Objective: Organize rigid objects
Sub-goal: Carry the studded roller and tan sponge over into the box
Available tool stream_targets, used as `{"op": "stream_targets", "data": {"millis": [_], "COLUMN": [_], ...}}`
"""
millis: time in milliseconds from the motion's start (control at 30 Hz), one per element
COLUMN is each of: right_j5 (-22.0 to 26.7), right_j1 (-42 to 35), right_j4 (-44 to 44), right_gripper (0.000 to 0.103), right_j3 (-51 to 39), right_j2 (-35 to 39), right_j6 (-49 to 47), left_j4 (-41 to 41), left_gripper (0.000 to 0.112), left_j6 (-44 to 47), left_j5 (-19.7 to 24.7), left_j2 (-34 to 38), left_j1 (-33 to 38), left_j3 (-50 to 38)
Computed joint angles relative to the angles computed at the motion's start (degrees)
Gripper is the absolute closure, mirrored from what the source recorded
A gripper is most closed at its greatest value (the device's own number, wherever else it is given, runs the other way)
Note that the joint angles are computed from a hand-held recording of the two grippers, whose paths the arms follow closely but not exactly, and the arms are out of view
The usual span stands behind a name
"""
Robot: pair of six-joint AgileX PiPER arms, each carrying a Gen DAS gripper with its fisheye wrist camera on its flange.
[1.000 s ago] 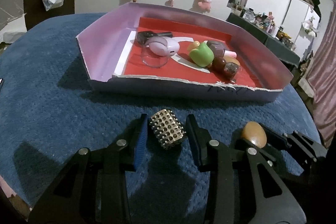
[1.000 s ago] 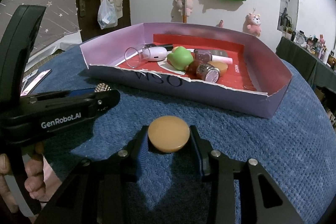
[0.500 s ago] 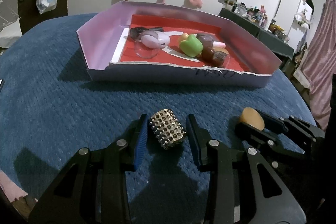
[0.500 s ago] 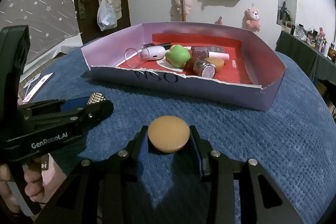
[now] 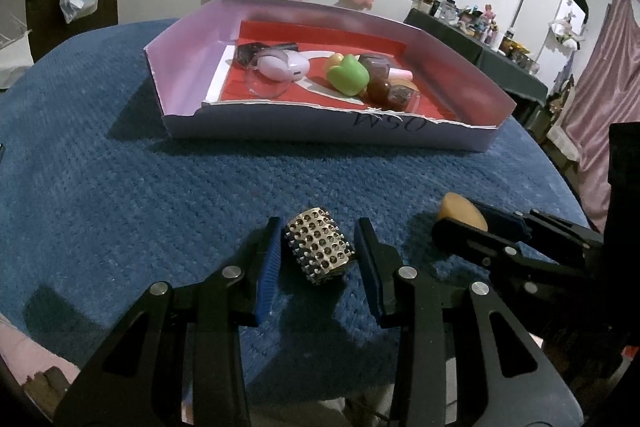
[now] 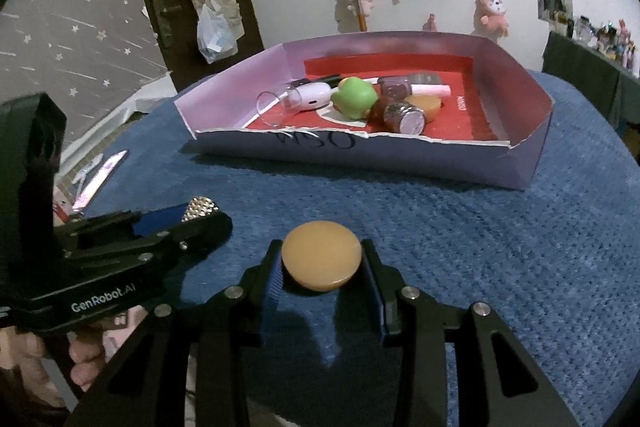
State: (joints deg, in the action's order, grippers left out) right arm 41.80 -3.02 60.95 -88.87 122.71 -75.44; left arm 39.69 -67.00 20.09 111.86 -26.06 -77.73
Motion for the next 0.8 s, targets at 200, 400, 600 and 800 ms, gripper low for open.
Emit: {"op": "stream_targets", "data": {"millis": [200,400,600,800], "right_j5": [0.2,1.2,2.5,3.4], "right_j1": [0.0,-0.3,-0.3,0.0], "right_j4": [1.0,0.4,0.3,0.1], "right_gripper": [0.063,0.063,0.063,0.063], "right_j3": [0.5,-1.0,-2.6,-4.5], "right_j2": [-0.8,-0.9,-0.7,-0.5], "right_j6": [-0.9,-0.2,0.2,0.9], "left_j4": [1.7,2.0,3.4,1.5], "left_gripper": [0.078,0.078,0.078,0.078], "left_j6": [-0.9,-0.2,-0.1,3.6], "left_j5": [-0.8,-0.6,-0.7,-0.8], "left_j2": [-0.9,-1.0,-1.5,-1.3], "left_j1": [0.1,0.1,0.1,0.5], "left_j3": [0.1,-0.8,-1.9,-4.1]}}
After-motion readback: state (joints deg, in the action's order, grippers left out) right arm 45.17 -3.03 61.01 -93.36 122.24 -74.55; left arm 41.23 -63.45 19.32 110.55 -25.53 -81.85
